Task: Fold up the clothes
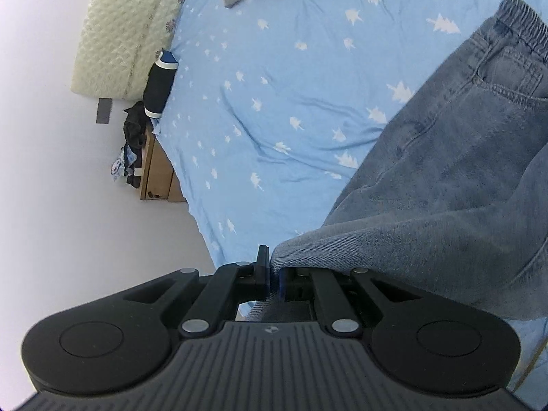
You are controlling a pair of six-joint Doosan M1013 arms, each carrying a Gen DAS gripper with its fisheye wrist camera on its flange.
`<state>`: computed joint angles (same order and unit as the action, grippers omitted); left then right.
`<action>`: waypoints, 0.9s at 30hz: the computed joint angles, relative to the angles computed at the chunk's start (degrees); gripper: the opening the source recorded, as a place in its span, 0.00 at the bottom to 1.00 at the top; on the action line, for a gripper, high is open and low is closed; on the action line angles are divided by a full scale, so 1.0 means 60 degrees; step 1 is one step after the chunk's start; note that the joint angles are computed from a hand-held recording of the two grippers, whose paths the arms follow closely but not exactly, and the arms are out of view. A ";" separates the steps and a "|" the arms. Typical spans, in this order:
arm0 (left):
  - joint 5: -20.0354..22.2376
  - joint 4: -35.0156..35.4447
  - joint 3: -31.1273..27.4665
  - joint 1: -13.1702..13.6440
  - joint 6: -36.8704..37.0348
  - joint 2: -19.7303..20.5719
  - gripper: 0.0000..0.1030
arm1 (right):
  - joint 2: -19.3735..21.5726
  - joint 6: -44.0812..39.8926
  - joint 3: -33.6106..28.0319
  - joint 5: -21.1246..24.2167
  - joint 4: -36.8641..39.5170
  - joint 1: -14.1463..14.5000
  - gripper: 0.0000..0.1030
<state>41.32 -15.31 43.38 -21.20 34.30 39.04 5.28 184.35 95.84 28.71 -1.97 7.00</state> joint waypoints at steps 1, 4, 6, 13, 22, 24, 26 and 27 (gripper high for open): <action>0.0145 0.0076 -0.0077 -0.0033 -0.0152 0.0143 0.05 | 0.0005 -0.0079 0.0037 0.0025 0.0143 -0.0015 0.05; 0.0482 0.0186 0.0045 -0.0126 -0.0663 0.0344 0.05 | 0.0031 -0.0400 0.0160 0.0048 0.0645 -0.0052 0.06; 0.0741 0.0095 0.0263 -0.0127 -0.0940 0.0352 0.08 | 0.0024 -0.0871 0.0215 0.0097 0.1092 -0.0084 0.09; 0.1347 0.0090 0.1616 -0.0210 -0.1365 -0.0278 0.42 | -0.0004 -0.2385 0.0273 0.0497 0.2496 -0.0196 0.17; 0.1311 -0.0636 0.4350 -0.0318 -0.2087 -0.2040 0.48 | 0.0147 -0.3393 -0.0040 0.1242 0.2981 -0.0006 0.30; 0.1450 -0.1100 0.4851 -0.0389 -0.1825 -0.2373 0.49 | 0.0081 -0.3487 0.0002 0.1298 0.3028 0.0063 0.31; 0.1915 -0.1767 0.5176 -0.0503 -0.1068 -0.2536 0.49 | -0.0013 -0.3430 0.0061 0.1450 0.3028 0.0132 0.32; 0.2152 -0.1983 0.5296 -0.0557 -0.0762 -0.2585 0.49 | -0.0060 -0.3419 0.0095 0.1504 0.3069 0.0168 0.33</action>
<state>54.23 -27.21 75.16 -24.55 29.73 23.53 4.92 163.83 96.41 37.73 16.45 8.00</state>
